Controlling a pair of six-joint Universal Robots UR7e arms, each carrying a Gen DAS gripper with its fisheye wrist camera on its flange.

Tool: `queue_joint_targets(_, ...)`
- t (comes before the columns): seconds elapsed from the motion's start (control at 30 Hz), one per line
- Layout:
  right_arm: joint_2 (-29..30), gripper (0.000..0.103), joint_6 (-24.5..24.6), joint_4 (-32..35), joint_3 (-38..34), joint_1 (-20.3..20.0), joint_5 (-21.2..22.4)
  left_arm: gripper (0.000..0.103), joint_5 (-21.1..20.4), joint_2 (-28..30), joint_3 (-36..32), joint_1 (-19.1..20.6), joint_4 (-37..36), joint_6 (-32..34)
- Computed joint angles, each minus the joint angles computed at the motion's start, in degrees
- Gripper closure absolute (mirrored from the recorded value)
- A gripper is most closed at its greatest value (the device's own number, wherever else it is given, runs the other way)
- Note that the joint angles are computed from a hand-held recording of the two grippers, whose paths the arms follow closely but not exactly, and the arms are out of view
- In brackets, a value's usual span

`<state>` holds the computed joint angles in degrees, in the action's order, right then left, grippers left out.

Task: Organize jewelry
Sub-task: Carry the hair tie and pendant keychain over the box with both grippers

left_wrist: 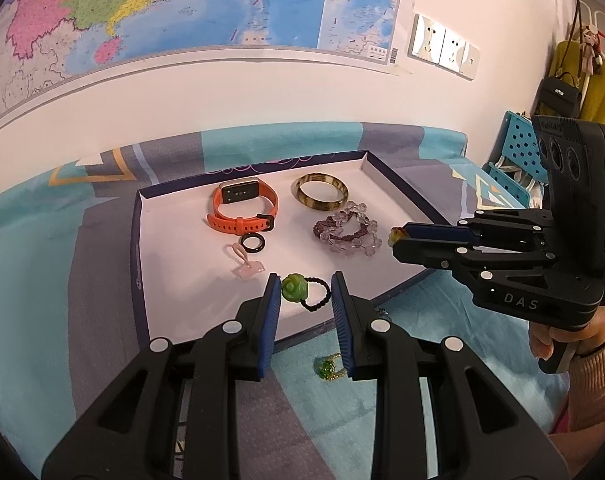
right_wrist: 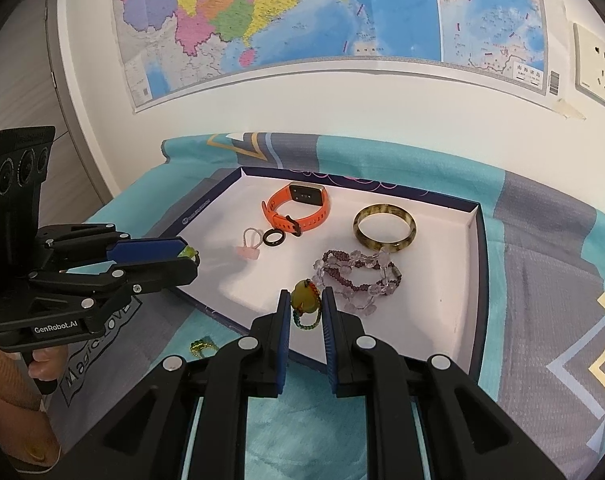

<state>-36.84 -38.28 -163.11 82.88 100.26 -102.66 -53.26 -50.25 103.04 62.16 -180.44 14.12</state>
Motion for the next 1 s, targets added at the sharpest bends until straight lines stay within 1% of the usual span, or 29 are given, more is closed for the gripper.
queue_joint_targets(0.53,1.36,0.089,0.48,1.03,-1.81,-0.09,-0.29,0.077,0.39,0.77,-1.99,0.53,2.02,-0.50)
queue_joint_targets(1.0,2.51,0.089,0.48,1.76,-3.21,-0.09,-1.69,0.077,0.80,1.75,-3.72,1.24,3.85,-1.39)
